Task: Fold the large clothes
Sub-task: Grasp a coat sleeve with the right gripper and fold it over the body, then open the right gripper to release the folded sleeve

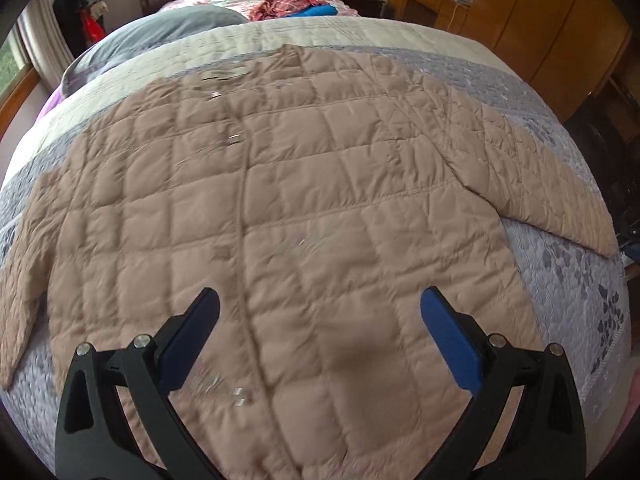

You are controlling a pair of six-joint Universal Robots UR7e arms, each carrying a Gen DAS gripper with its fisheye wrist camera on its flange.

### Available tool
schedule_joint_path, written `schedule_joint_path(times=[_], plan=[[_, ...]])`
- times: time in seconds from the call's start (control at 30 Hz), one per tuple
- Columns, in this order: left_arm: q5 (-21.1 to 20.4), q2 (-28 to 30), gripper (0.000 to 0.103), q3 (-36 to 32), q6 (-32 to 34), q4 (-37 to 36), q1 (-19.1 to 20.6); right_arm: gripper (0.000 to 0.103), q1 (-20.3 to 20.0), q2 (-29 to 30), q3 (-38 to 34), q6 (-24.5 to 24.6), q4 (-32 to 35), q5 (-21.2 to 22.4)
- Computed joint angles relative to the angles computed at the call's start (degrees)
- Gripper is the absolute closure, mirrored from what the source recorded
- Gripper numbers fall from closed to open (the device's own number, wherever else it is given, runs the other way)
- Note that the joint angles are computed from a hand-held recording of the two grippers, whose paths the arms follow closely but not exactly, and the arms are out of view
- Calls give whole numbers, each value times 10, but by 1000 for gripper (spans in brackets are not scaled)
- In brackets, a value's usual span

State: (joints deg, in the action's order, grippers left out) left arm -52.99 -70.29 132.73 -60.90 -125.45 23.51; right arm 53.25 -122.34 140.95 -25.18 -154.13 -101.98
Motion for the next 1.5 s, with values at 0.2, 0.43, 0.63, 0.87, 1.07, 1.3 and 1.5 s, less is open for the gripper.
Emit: schedule_joint_path(times=[0.2, 0.43, 0.63, 0.87, 1.07, 1.3, 1.5], plan=[[0, 52, 11, -21, 45, -78, 41, 12, -53, 47, -27, 1, -9, 34], [-11, 65, 30, -23, 52, -120, 74, 33, -62, 78, -40, 8, 0, 59], [-6, 53, 42, -4, 59, -148, 82, 93, -75, 66, -45, 17, 46, 138], [-8, 13, 49, 22, 53, -150, 74, 94, -9, 13, -22, -7, 69, 208], [4, -18, 52, 36, 48, -138, 68, 94, 178, 94, -2, 30, -17, 85], [15, -45, 55, 48, 45, -129, 75, 94, 300, 231, 0, 57, -97, 34], [17, -54, 55, 60, 51, -142, 85, 94, 354, 351, -19, 77, -147, 17]])
